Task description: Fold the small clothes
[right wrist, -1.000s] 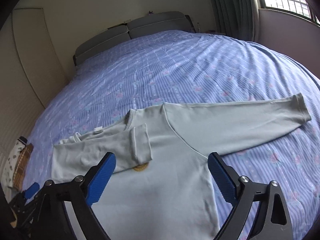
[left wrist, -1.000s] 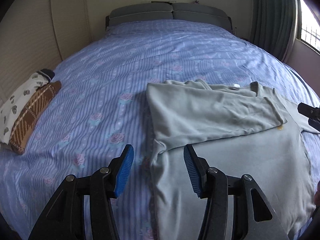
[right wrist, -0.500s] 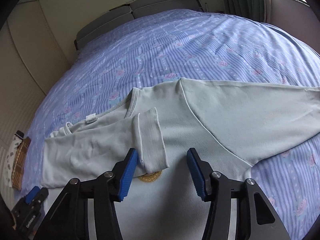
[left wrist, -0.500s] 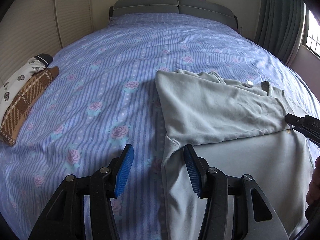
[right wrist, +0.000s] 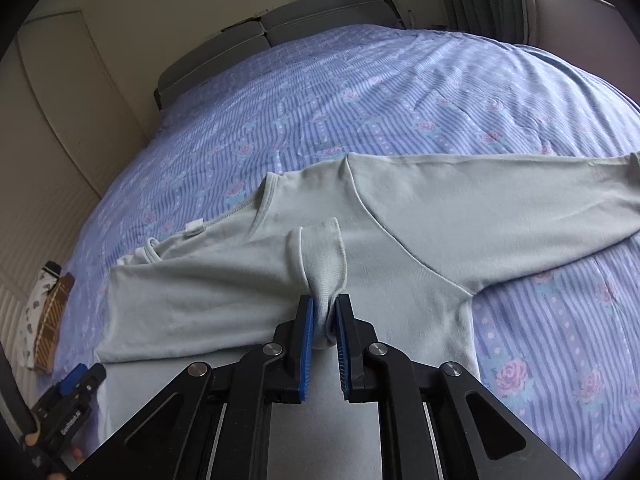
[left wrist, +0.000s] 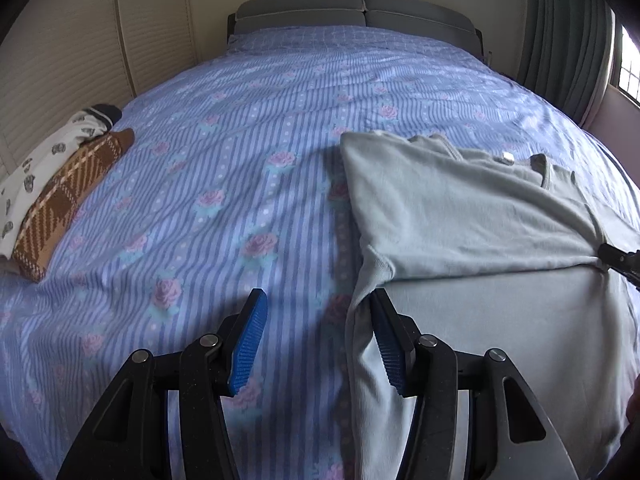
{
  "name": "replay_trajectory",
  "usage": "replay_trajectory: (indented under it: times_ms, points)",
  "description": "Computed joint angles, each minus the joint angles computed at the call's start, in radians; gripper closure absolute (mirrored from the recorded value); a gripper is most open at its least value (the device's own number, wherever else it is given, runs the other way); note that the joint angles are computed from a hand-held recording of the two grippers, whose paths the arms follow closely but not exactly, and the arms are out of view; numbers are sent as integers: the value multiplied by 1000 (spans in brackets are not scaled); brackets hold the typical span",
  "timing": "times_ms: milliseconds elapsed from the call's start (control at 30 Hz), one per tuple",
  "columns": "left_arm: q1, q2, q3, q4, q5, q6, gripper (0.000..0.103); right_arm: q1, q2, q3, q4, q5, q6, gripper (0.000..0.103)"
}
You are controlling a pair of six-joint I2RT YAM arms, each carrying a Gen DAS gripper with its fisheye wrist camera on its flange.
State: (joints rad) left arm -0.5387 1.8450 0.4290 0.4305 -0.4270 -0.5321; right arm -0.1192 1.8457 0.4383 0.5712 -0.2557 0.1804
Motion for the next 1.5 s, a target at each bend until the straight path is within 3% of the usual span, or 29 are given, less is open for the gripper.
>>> replay_trajectory:
  times_ms: [133,200,267,400,533,633,733,967,1167,1333,1500]
  points:
    - [-17,-36,-13,-3,-4,-12,50,-18,53,30,-11,-23,-17,82]
    - [-35,-70,-10,-14,-18,-7,50,-12,27,17,-4,1,-8,62]
    - [-50,-86,3,-24,-34,6,50,-4,-25,-24,29,65,-10,49]
    - [-41,-24,63,-39,-44,30,50,-11,-87,-74,81,101,-39,47]
    - [-5,38,71,-31,0,4,49,21,-49,-37,40,173,-86,47]
    - [-21,37,54,-23,-21,3,49,62,11,-8,24,259,-128,47]
    - [-41,1,41,-44,-30,-4,49,57,14,-27,44,264,-156,47]
    - [-135,-94,107,-165,-50,-24,48,-77,-170,-100,-5,134,-159,47]
    - [-267,-25,329,-283,-64,-43,46,-391,-289,-92,-107,-45,-232,47]
    - [-372,121,573,-372,-53,-63,42,-684,-214,23,-179,-176,-326,47]
    - [-443,282,840,-482,-36,-54,33,-849,-36,220,-270,-264,-327,47]
